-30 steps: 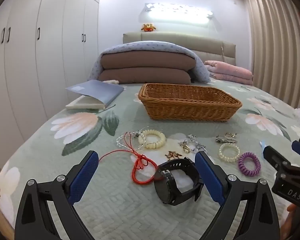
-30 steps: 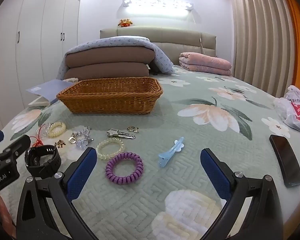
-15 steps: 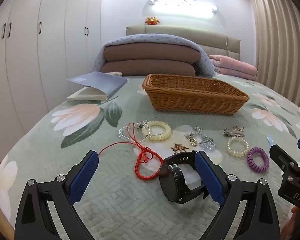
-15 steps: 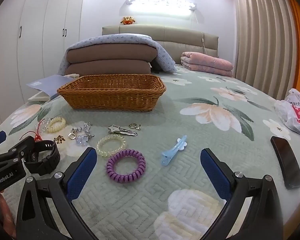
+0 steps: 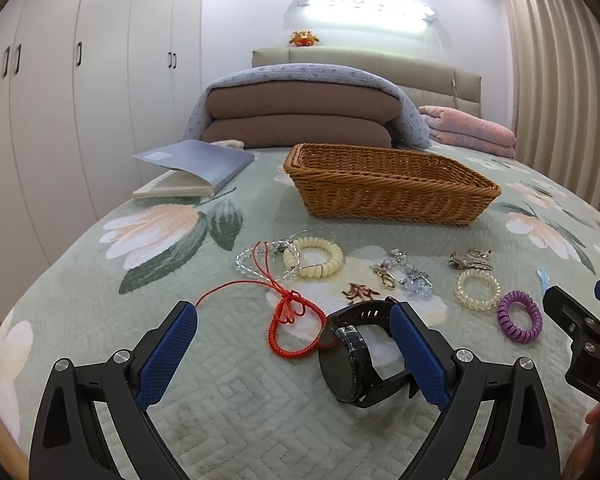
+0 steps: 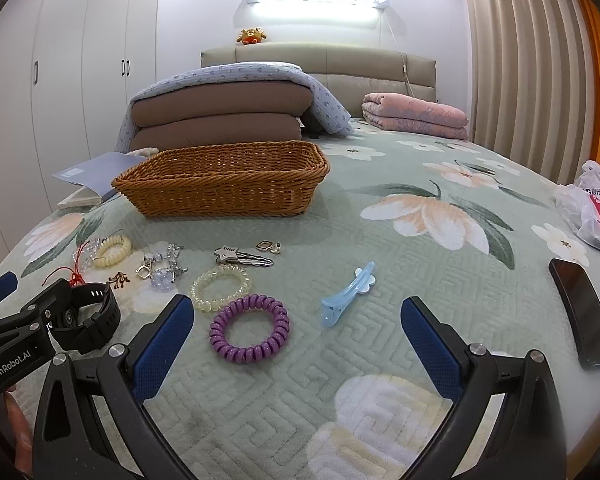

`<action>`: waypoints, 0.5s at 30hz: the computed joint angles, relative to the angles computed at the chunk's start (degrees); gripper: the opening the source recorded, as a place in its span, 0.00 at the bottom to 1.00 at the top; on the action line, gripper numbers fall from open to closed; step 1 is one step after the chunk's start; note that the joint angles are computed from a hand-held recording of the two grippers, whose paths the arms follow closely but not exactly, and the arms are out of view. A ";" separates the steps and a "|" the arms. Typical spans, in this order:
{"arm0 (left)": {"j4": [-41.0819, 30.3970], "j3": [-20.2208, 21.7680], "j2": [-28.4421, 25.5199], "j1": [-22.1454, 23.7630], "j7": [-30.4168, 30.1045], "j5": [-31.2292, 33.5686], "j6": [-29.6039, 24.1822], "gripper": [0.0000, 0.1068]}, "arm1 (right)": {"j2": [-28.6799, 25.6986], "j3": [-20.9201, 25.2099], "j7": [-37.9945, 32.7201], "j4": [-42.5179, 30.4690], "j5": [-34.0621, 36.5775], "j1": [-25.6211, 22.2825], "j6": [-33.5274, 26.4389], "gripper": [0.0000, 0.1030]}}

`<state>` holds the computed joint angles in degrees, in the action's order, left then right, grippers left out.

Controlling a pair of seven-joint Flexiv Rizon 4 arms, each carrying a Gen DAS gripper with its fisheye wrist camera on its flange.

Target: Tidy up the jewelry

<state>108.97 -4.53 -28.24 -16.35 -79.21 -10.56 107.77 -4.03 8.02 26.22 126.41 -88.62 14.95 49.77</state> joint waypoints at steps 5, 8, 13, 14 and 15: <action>-0.11 0.00 0.10 0.09 -0.05 0.22 -0.21 0.91 | -0.04 0.01 0.02 -0.05 0.01 0.03 -0.05 1.00; -0.11 0.48 0.04 -0.41 0.07 0.09 -0.06 0.91 | -0.06 0.01 -0.06 -0.05 0.05 0.03 -0.03 1.00; -0.42 1.43 0.00 -1.39 0.15 -0.70 -0.99 0.91 | -0.16 0.06 -0.27 -0.10 0.00 0.20 -0.36 1.00; -0.41 1.26 0.03 -1.26 0.12 -0.72 -1.18 0.91 | -0.17 0.06 -0.30 -0.09 -0.01 0.22 -0.43 1.00; -0.40 0.66 0.08 -0.70 0.10 -0.52 -1.34 0.91 | -0.25 0.09 -0.36 -0.16 0.04 0.30 -0.56 1.00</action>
<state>108.57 -3.87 -28.16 -17.06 -79.12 -11.08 106.42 -4.28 8.12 25.87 126.26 -88.57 15.25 49.21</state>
